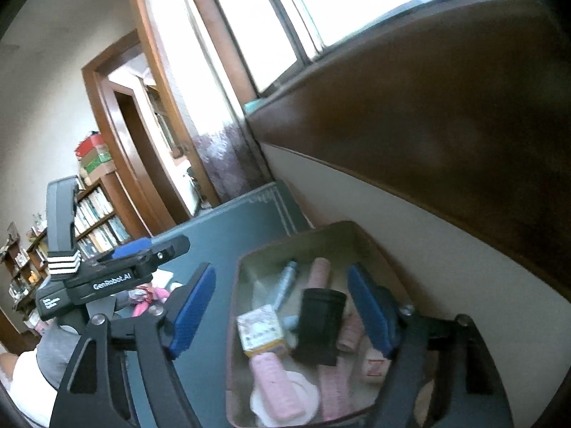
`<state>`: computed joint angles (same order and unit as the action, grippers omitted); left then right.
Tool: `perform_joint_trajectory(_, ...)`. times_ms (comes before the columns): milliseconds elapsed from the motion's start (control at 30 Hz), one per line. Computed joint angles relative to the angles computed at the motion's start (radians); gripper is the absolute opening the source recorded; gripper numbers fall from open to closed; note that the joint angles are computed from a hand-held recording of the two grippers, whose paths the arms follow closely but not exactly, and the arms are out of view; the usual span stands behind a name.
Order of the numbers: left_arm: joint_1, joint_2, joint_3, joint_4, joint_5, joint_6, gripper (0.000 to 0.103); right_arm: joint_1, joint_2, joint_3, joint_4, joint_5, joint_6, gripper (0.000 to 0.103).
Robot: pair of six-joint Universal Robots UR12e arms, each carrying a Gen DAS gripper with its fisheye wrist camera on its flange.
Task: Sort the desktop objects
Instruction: 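Return both tools to the pile of pink curlers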
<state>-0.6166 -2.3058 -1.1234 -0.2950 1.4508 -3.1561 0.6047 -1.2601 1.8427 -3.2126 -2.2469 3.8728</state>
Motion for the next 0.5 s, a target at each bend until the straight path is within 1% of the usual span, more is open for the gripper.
perform_joint_trajectory(67, 0.018, 0.021, -0.038, 0.011, -0.001, -0.033, 0.102, 0.008, 0.02, -0.015, -0.058, 0.007, -0.028, 0.084)
perform_joint_trajectory(133, 0.045, 0.046, -0.082, 0.031, -0.019, -0.085, 0.102, 0.015, 0.039, -0.032, -0.103, 0.014, -0.059, 0.088)
perform_joint_trajectory(200, 0.067, 0.065, -0.123, 0.062, -0.017, -0.131, 0.102, 0.021, 0.061, -0.058, -0.133, 0.031, -0.101, 0.094)
perform_joint_trajectory(233, 0.079, 0.077, -0.146, 0.086, -0.008, -0.155, 0.102, 0.024, 0.071, -0.07, -0.143, 0.043, -0.124, 0.101)
perform_joint_trajectory(267, 0.088, 0.085, -0.163, 0.103, 0.002, -0.168, 0.102, 0.028, 0.085, -0.088, -0.159, 0.062, -0.159, 0.103)
perform_joint_trajectory(333, 0.107, 0.103, -0.201, 0.14, 0.038, -0.189, 0.102, 0.033, 0.099, -0.113, -0.146, 0.093, -0.186, 0.103)
perform_joint_trajectory(367, 0.117, 0.114, -0.223, 0.16, 0.067, -0.193, 0.102, 0.033, 0.106, -0.129, -0.128, 0.126, -0.195, 0.103)
perform_joint_trajectory(433, 0.13, 0.127, -0.251, 0.168, 0.108, -0.197, 0.102, 0.031, 0.119, -0.16, -0.077, 0.182, -0.201, 0.103)
perform_joint_trajectory(500, 0.145, 0.137, -0.271, 0.162, 0.126, -0.206, 0.102, 0.036, 0.136, -0.189, -0.033, 0.22, -0.219, 0.103)
